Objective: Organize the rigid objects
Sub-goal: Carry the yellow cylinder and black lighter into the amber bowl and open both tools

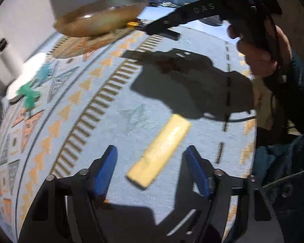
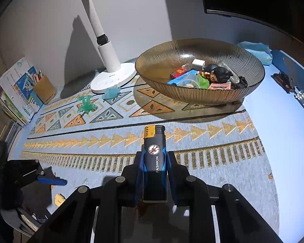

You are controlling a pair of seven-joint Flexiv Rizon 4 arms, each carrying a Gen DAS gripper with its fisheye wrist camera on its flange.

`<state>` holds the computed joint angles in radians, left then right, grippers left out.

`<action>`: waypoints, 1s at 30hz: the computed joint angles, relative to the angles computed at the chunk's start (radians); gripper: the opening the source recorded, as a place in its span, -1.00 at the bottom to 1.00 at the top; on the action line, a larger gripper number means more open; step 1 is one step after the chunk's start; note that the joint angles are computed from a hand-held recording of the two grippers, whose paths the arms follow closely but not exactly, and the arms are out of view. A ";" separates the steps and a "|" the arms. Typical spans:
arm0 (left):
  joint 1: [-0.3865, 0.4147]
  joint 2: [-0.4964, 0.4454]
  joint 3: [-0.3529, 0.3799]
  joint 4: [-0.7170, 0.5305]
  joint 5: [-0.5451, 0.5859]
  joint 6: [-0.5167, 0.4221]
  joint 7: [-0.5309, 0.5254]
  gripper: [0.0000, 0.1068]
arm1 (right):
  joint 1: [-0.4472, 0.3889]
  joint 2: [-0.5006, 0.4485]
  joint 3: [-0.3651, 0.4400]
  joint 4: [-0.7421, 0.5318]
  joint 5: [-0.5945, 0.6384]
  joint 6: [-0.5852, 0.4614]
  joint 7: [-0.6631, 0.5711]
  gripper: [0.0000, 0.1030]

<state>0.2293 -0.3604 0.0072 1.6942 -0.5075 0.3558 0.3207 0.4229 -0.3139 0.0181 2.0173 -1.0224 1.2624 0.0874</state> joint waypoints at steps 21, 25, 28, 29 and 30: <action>-0.081 -0.083 -0.179 -0.146 -0.640 0.293 -0.492 -0.61 | -0.155 0.128 -0.003 -0.041 -0.335 -0.059 0.269 -0.57; -0.141 -0.182 -0.208 -0.292 -0.590 0.337 -0.648 -0.61 | -0.201 0.068 -0.012 -0.113 -0.216 -0.067 0.194 -0.57; -0.183 -0.270 -0.226 -0.388 -0.494 0.359 -0.776 -0.61 | -0.215 0.015 -0.033 -0.148 -0.123 -0.048 0.149 -0.57; -0.193 -0.288 -0.229 -0.401 -0.464 0.362 -0.818 -0.61 | -0.216 0.000 -0.041 -0.154 -0.099 -0.036 0.144 -0.57; -0.199 -0.306 -0.236 -0.416 -0.442 0.364 -0.849 -0.61 | -0.217 -0.014 -0.048 -0.159 -0.074 -0.019 0.137 -0.57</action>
<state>0.0305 -0.6659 -0.2287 1.2781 -0.9494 0.7197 -0.5287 0.2056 -0.3275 -0.0299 1.8584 -1.0961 1.2430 0.2246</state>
